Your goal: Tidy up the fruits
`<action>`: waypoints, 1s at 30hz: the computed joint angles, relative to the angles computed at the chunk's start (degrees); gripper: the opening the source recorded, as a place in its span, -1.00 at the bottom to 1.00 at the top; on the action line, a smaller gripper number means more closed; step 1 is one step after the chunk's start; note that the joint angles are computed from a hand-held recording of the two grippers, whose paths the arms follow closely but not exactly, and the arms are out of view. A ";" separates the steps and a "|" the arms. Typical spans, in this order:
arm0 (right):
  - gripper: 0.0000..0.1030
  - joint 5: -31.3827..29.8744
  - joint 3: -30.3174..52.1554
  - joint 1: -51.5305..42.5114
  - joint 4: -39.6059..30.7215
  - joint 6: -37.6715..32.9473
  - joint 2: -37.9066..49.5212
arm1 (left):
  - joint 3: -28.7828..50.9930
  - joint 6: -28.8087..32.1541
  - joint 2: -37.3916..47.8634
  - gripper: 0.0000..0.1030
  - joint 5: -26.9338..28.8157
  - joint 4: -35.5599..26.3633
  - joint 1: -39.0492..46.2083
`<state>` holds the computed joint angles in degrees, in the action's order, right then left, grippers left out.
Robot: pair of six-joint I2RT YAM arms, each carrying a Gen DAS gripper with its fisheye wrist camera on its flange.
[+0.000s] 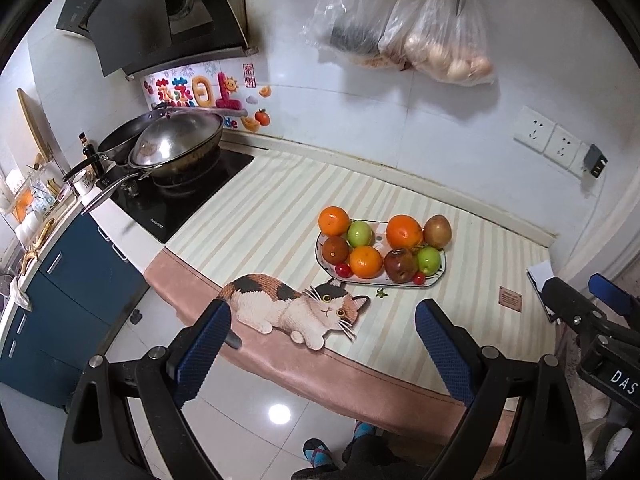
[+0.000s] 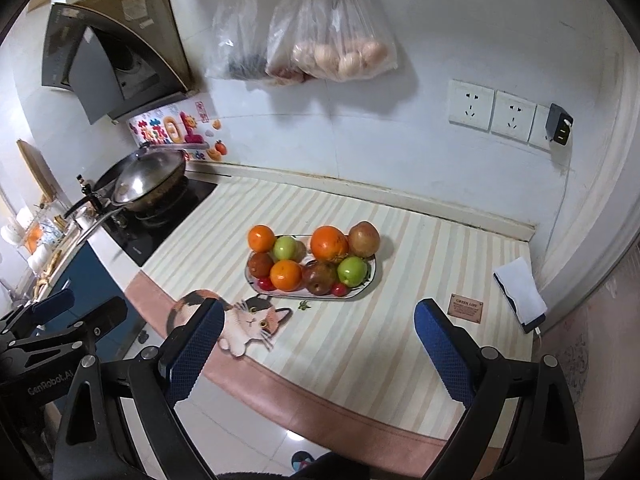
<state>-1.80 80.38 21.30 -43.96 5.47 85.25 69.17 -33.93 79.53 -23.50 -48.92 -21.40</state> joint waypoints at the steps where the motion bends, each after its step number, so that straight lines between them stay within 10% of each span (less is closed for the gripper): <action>1: 0.91 -0.03 0.36 -0.28 0.51 -0.17 1.04 | 0.31 0.25 1.16 0.83 -0.01 0.59 0.44; 30: 0.90 0.00 6.80 -2.72 6.77 -1.47 17.43 | 6.98 3.57 16.46 0.83 1.52 7.43 3.72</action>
<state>-1.80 87.18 18.58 -37.19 4.00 102.68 76.15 -30.35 95.99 -21.97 -41.48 -17.68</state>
